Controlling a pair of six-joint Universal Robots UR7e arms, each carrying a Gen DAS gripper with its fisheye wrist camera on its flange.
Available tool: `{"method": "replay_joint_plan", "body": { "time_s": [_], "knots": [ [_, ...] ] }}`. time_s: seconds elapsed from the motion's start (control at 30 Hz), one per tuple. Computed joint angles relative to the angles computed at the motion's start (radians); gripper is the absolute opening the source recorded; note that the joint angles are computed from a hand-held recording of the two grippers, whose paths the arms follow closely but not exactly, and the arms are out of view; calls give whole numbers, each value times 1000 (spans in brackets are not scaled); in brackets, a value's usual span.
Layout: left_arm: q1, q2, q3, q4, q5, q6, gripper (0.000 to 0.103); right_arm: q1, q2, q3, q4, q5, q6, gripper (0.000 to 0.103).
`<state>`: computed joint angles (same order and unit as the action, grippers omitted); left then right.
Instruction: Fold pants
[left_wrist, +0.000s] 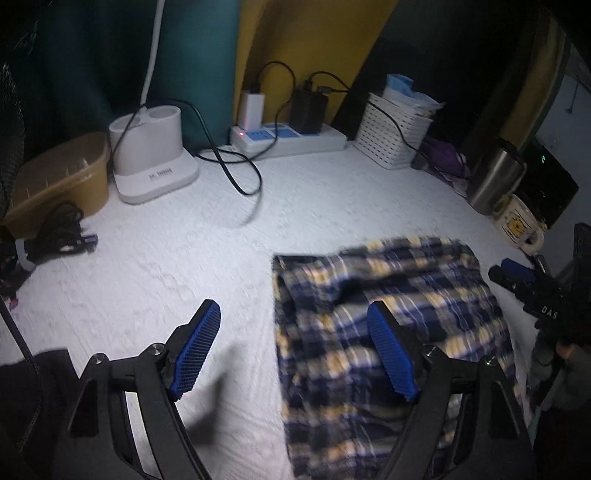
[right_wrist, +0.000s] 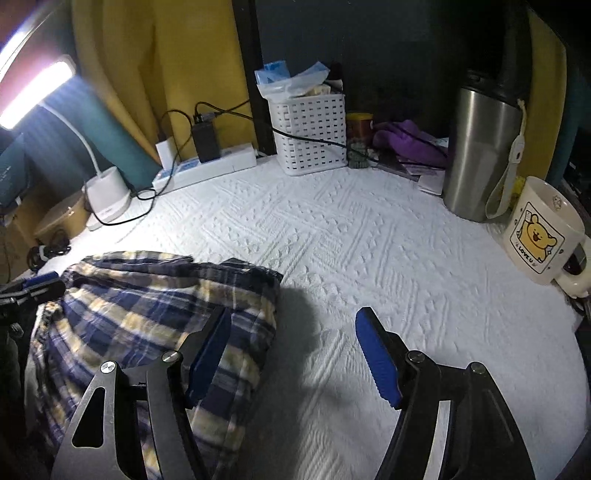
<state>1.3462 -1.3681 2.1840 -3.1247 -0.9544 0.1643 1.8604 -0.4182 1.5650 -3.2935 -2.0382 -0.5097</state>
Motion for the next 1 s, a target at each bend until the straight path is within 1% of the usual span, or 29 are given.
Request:
{"method": "replay_joint_plan", "body": {
  "time_s": [0.13, 0.27, 0.43, 0.53, 0.6, 0.73, 0.87, 0.93, 1.0],
  "knots": [
    [4, -1, 19, 17, -3, -15, 82, 5, -21, 39, 14, 21, -1, 72],
    [9, 4, 25, 16, 5, -23, 82, 9, -17, 59, 26, 13, -17, 72],
    [12, 10, 26, 12, 14, -20, 84, 4, -1, 75, 27, -37, -38, 72],
    [10, 15, 32, -7, 25, -9, 86, 5, -1, 90, -1, -61, -65, 72],
    [10, 17, 33, -11, 30, -11, 86, 9, 5, 93, -38, -96, -100, 72],
    [6, 13, 34, -4, 39, -17, 86, 2, -10, 110, -59, -118, -89, 72],
    [1, 3, 41, -3, 48, -25, 86, 0, -10, 115, -97, -180, -92, 72],
    [-12, -6, 53, -28, 60, -19, 86, -9, -30, 132, -91, -161, -67, 72],
    [-25, -18, 69, -70, 55, 9, 86, -11, -43, 145, -101, -142, -65, 72]
  ]
}}
